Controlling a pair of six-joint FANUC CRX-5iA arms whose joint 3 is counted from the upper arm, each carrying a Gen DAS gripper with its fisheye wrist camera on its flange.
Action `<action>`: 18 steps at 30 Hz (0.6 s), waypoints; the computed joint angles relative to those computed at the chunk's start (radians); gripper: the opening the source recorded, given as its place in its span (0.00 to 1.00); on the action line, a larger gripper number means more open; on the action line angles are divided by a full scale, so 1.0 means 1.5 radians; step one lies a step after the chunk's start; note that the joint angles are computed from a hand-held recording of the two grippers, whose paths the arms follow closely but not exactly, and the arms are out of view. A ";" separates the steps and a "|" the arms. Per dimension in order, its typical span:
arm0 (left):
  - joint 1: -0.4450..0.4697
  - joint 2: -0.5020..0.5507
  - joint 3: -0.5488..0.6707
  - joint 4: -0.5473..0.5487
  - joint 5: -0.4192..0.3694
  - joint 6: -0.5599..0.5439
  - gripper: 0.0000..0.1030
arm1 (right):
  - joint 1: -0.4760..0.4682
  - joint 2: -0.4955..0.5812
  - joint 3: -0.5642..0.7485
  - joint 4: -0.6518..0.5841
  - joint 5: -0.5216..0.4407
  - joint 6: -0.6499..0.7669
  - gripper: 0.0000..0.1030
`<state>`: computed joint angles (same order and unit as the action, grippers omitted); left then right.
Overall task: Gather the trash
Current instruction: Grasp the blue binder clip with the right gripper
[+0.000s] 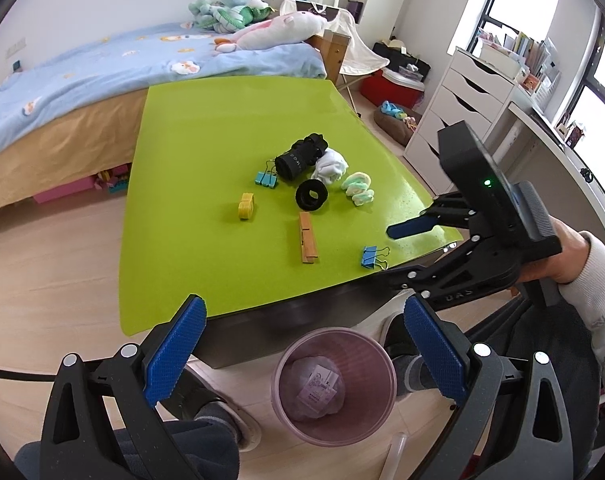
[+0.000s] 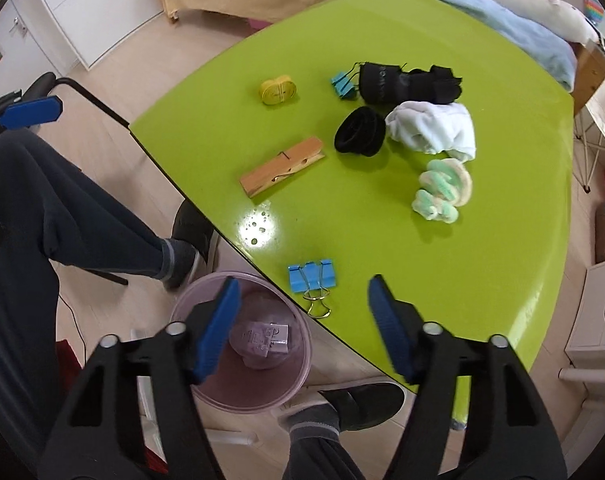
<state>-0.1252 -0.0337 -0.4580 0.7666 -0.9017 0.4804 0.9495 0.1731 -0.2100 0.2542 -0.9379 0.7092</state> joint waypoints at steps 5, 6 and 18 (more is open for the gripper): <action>0.001 0.004 0.002 -0.001 -0.003 0.001 0.93 | -0.002 0.006 0.003 -0.003 -0.001 0.014 0.50; 0.001 0.005 0.003 -0.001 -0.004 0.002 0.93 | -0.003 0.005 0.002 -0.003 0.001 0.014 0.47; 0.000 0.008 0.006 -0.005 -0.005 0.005 0.93 | -0.004 0.004 -0.005 0.025 -0.006 -0.006 0.24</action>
